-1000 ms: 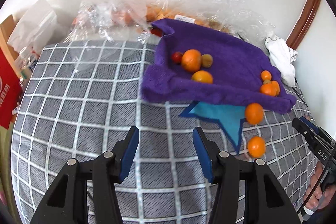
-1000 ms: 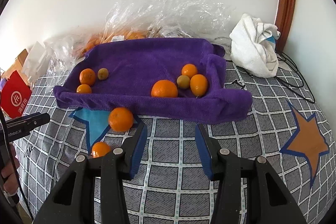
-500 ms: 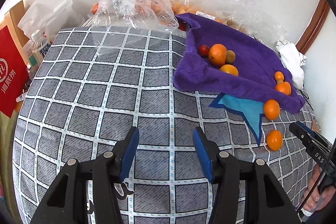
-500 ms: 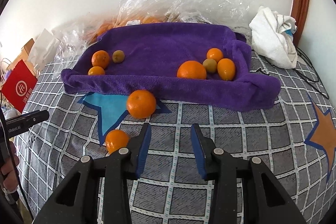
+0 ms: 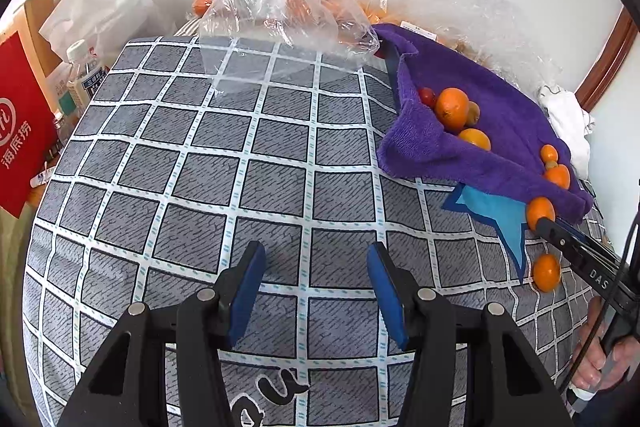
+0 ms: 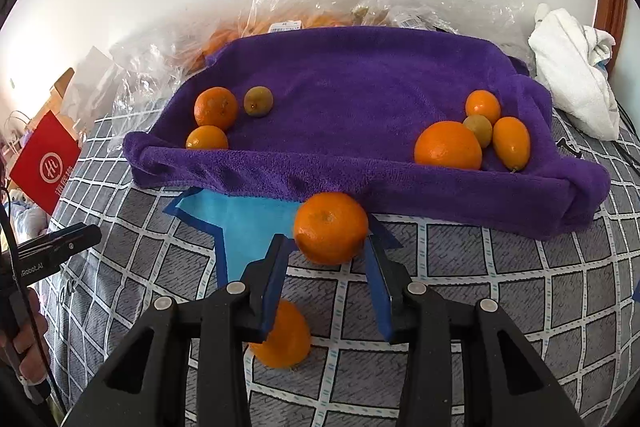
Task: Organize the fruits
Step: 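Withdraw both grippers and close the right gripper around a tangerine, then hold the tangerine in the right gripper while the left grasps a loose orange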
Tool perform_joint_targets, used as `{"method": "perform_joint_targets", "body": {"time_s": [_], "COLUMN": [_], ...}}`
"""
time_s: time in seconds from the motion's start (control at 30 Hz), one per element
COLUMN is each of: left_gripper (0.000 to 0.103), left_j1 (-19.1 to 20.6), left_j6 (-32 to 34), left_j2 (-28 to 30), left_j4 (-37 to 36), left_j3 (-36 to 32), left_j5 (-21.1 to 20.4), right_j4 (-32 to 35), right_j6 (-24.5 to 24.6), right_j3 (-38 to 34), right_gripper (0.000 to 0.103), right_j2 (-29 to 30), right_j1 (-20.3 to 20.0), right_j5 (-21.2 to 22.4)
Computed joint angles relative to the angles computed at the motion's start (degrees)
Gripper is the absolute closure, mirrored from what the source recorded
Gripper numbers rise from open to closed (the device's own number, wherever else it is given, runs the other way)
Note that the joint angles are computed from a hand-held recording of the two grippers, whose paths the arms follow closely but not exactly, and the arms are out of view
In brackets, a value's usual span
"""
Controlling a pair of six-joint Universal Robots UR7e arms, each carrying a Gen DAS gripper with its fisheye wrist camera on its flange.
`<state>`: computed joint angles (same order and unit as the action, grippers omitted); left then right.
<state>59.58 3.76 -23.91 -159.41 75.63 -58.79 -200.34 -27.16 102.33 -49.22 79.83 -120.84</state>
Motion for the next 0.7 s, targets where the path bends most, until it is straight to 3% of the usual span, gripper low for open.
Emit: {"method": "perform_joint_targets", "body": {"time_s": [0.3, 0.47, 0.7], "left_gripper": [0.052, 0.052, 0.052], "left_j1": [-0.18, -0.89, -2.28], "left_j6": [-0.26, 0.2, 1.12], "left_j2": [-0.2, -0.33, 0.47], "left_j4": [0.28, 0.3, 0.22], "left_j3": [0.15, 0.75, 1.48], "left_j5": [-0.87, -1.93, -4.15], "right_j4": [-0.71, -2.25, -9.5], "right_j6": [-1.12, -0.31, -1.12], "right_j3": [-0.98, 2.65, 9.55], "right_gripper": [0.065, 0.065, 0.065], "right_j2": [0.73, -1.9, -6.44], "right_j1": [0.0, 0.05, -0.87], "right_j5": [0.31, 2.12, 2.1]}}
